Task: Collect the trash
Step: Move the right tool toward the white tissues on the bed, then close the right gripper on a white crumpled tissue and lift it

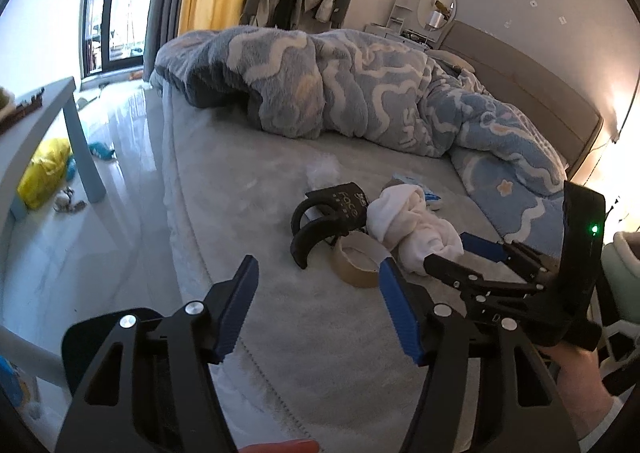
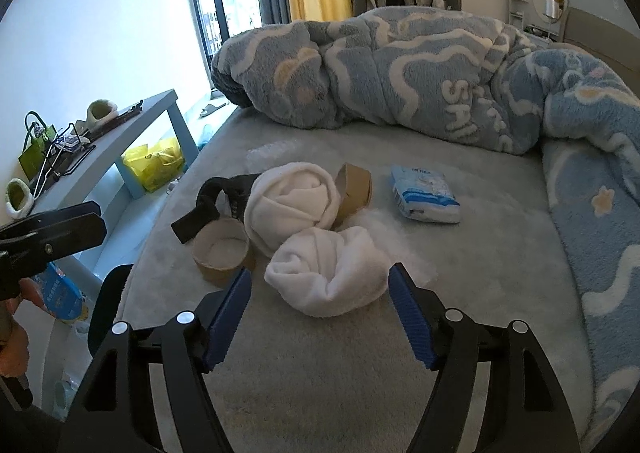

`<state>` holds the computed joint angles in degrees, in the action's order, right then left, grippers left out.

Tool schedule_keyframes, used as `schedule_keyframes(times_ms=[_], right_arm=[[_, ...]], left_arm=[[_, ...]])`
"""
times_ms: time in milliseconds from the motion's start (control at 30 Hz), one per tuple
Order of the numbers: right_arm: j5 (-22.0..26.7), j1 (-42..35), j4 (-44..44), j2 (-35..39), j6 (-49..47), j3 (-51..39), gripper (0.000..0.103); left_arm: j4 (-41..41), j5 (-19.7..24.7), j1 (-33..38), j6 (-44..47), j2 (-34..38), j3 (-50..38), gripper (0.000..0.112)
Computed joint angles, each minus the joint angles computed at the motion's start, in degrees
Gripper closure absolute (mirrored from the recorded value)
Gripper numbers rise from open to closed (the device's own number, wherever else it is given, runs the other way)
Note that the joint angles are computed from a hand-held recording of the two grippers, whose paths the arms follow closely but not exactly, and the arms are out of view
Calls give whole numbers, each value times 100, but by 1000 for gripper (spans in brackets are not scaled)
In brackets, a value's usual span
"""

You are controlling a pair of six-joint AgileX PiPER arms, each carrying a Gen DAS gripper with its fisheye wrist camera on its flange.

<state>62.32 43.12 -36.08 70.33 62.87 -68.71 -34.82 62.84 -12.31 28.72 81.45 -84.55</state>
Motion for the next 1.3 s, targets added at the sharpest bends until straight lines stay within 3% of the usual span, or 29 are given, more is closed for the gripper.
schedule_keyframes(times_ms=[300,567,733,867,1067,1300], right_arm=[[-6,-149,42,278,-42,-99,31],[-309,-435,171,124,-159,90,47],[-466,-557,279,-30,-151,150,51],[-640,-677,455,-119,-164,180,53],[-502,-617,495,-106,-360,-68,55],[-508,-859,727,-228,-663,-201,56]], left_arm=[[112,60,-76,-178,276,-121,46],[289,0,-190,-418,599,-295,50],[393,-110,-249,-683,791,-329,66],[310,-81,-214,-734,928,-372,69],[273,-134,-333,-833,1076,-422,76],[429,-307,-609,-1090,1217,-495,95]])
